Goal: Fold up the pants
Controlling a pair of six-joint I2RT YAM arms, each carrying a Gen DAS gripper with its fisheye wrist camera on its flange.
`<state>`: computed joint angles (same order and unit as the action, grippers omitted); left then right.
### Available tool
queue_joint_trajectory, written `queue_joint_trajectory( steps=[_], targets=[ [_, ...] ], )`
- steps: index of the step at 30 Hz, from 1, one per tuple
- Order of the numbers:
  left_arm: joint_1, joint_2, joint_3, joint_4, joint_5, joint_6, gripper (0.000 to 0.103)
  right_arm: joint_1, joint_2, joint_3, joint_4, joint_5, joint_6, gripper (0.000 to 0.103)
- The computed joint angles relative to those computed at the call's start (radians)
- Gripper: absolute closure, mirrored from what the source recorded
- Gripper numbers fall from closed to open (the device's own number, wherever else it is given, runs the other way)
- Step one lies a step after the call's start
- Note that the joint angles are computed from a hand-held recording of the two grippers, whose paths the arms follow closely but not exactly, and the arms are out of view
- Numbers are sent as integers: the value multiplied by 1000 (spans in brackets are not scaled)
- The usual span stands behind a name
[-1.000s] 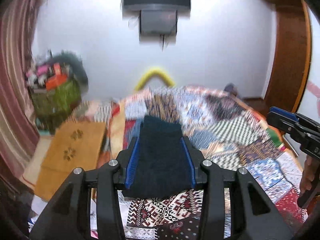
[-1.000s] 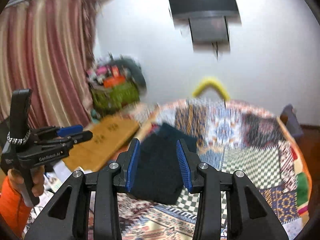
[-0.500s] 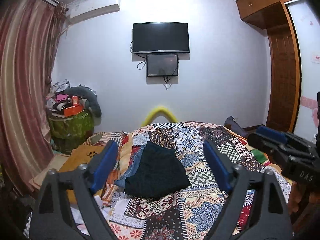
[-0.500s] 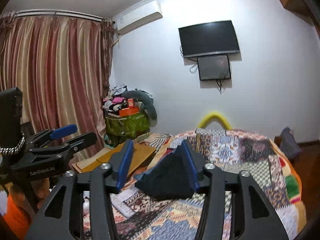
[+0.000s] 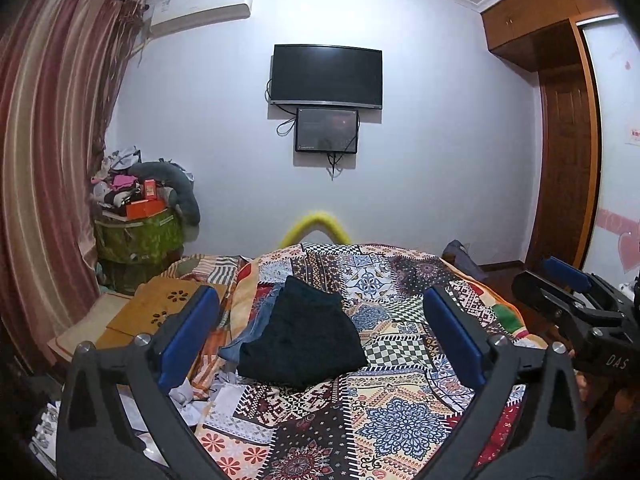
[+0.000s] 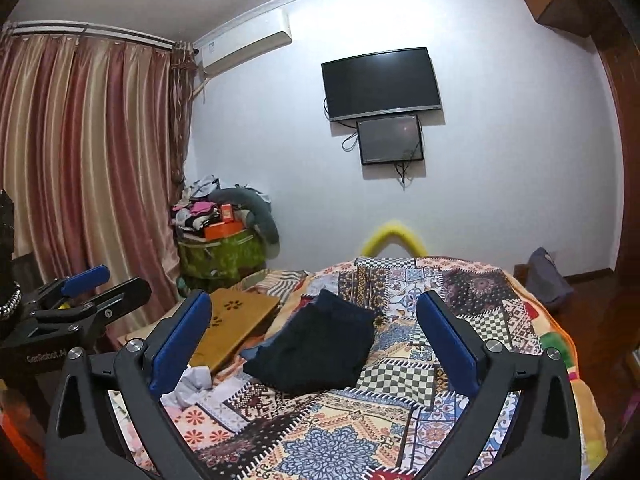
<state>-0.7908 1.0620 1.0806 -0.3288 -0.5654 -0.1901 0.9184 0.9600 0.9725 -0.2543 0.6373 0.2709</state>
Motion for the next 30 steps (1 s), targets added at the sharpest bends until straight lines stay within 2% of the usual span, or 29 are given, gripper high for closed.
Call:
queue_joint_trajectory(
  steps=[30],
  targets=[
    [44, 40, -5, 9, 56, -19, 0, 0, -24, -2, -64, 2, 40, 1]
  ],
)
